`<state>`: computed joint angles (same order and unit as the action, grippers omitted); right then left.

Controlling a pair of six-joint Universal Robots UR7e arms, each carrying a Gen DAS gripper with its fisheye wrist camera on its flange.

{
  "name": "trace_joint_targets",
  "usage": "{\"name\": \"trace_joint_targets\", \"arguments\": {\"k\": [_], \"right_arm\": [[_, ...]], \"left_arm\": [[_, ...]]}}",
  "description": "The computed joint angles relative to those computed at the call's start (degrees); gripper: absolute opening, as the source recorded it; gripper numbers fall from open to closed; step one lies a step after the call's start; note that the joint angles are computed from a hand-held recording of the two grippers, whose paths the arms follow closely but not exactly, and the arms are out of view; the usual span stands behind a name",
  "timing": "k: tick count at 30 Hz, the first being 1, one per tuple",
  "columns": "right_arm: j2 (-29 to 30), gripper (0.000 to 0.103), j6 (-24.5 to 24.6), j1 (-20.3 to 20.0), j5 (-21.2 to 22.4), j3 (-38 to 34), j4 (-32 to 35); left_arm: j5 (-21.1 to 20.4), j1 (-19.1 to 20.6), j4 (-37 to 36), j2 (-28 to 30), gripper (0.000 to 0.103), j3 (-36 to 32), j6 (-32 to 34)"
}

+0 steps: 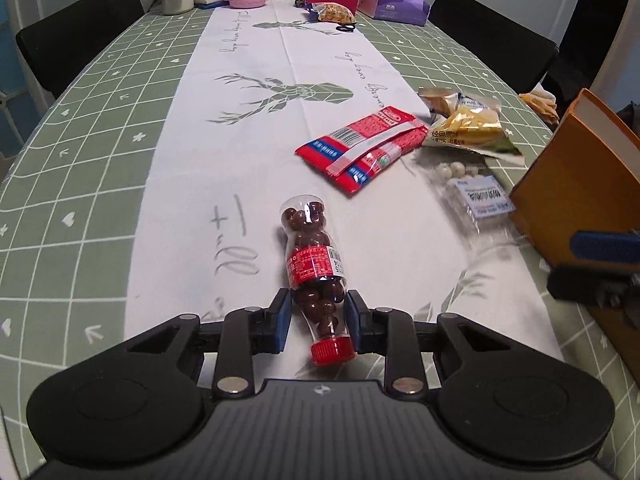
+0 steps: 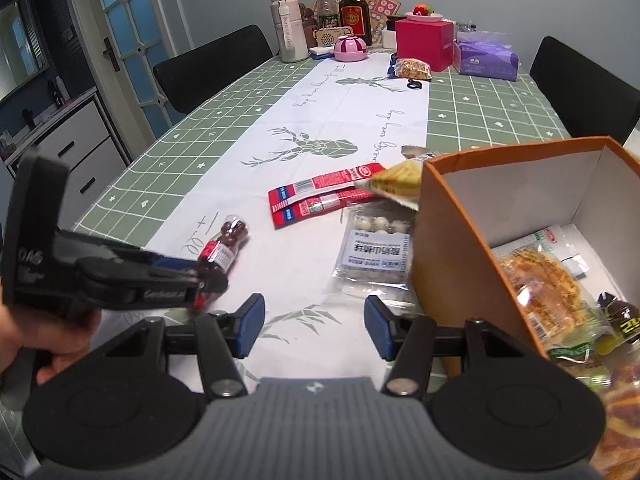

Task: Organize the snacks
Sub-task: 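Grasp the red candy bottle with the left tool while the right tool grasps the milk-ball pack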

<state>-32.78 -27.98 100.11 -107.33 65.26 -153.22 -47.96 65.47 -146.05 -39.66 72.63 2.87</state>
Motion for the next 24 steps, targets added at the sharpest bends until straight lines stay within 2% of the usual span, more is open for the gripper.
{"name": "trace_joint_targets", "arguments": {"k": [5,7,9,11,13,15,18,23,24], "right_arm": [[3.74,0.055,0.24,0.97,-3.11,-3.30,-2.05],[6.07,0.055,-1.92,1.38,-5.98,-4.47,-5.47],[9.03,0.055,-8.32,1.87,-9.82,-5.37,-11.71],[12.11,0.055,-17.76,2.25,-12.70,-5.93,-20.36],[14.70,0.050,-26.05,2.24,-13.51,-6.78,-26.83],[16.19,0.042,-29.95,2.14,-13.72,-7.63,-29.12],[17.59,0.032,-31.55,2.06,-14.67,-9.24,-28.82],[17.20,0.027,-30.38,1.54,-13.40,-9.50,-27.75],[16.38,0.020,-30.20,1.38,-12.24,-8.45,-27.17]], "left_arm": [[0.02,0.30,0.84,-2.47,0.032,2.51,1.41],[-0.29,0.43,0.60,-3.26,0.032,3.48,2.11],[-0.24,0.47,0.15,-3.93,0.032,4.44,2.54],[-0.29,0.45,-0.03,-4.53,0.032,5.28,2.74],[-0.59,0.53,-0.28,-5.22,0.033,6.14,2.85],[-0.80,0.61,-0.34,-5.63,0.033,6.58,3.11],[-1.28,0.79,-0.28,-6.02,0.033,6.80,3.10],[-1.31,0.85,-0.32,-6.10,0.033,6.88,3.34],[-1.26,0.84,-0.29,-6.12,0.033,6.91,3.42]]}}
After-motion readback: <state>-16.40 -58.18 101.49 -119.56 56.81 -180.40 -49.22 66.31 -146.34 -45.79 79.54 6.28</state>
